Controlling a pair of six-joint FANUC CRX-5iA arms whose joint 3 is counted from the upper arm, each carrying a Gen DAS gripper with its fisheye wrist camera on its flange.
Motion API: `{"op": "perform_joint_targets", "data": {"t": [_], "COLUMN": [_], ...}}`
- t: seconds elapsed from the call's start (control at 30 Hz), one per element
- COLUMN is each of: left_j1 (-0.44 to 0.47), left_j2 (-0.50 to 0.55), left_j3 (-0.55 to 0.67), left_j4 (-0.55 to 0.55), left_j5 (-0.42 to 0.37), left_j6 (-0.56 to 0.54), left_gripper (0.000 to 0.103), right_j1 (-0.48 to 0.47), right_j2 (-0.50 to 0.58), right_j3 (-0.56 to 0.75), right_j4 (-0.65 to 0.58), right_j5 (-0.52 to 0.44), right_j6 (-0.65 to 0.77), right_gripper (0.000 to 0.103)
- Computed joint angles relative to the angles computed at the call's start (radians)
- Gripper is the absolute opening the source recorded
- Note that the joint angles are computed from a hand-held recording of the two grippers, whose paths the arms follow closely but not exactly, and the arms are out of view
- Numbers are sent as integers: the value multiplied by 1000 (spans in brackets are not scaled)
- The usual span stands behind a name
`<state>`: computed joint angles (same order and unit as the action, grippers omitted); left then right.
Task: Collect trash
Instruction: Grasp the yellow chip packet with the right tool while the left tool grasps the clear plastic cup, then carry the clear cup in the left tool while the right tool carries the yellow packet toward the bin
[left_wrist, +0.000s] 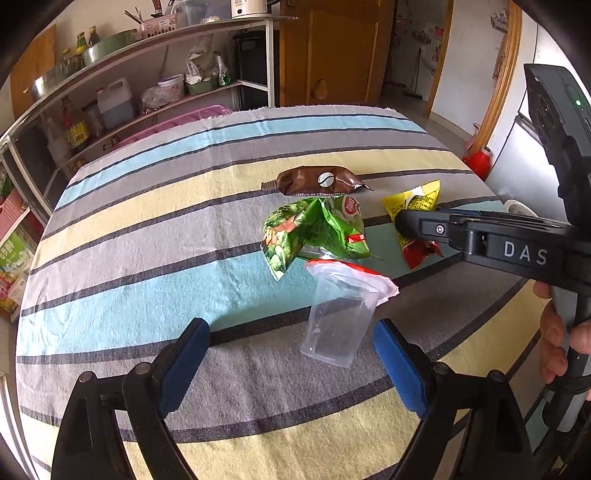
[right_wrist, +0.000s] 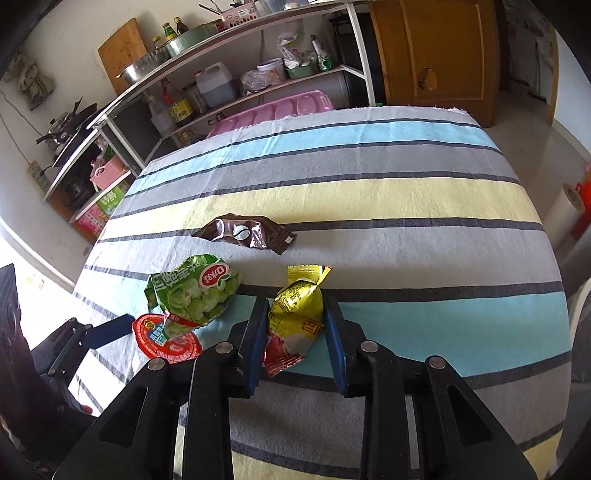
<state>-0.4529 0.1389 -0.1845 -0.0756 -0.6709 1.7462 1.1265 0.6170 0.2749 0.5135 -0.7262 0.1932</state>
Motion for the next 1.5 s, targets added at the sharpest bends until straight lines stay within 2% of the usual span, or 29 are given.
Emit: {"op": "perform_joint_targets", "data": {"t": [0.2, 0.27, 0.37, 0.5, 0.57, 0.63, 0.73, 1.17, 1.5], "left_j1": [-2, -8, -8, -12, -13, -15, -21, -28, -82], "left_j2": [-2, 6, 2, -5, -3, -5, -4, -31, -64], "left_j3": [-10, 10, 5, 7, 8, 8, 17, 6, 11], "left_j4": [-5, -19, -13, -32, -22, -20, -38, -49, -49], "left_j5": [19, -7, 6, 17, 19, 22, 15, 19, 38], "left_j6": [4, 16, -1, 8, -11, -22, -9, 23, 42], "left_gripper": [96, 96, 91, 67, 62, 45, 31, 31, 31], "right_j1": [3, 3, 4, 10, 11, 12, 15, 23, 55], "right_j2": [-22, -28, -28, -27, -28, -30, -32, -66, -179], "right_j3": [-46, -59, -63, -65, -67, -73, -74, -131, -307], "right_j4": [30, 39, 51, 67, 71, 78, 81, 135, 333], "right_j5": [27, 36, 37, 27, 26, 26, 19, 39, 43], "right_j6": [-46, -58, -68, -71, -76, -84, -86, -155, -362], "right_gripper": [31, 31, 31, 31, 31, 31, 31, 30, 30]}}
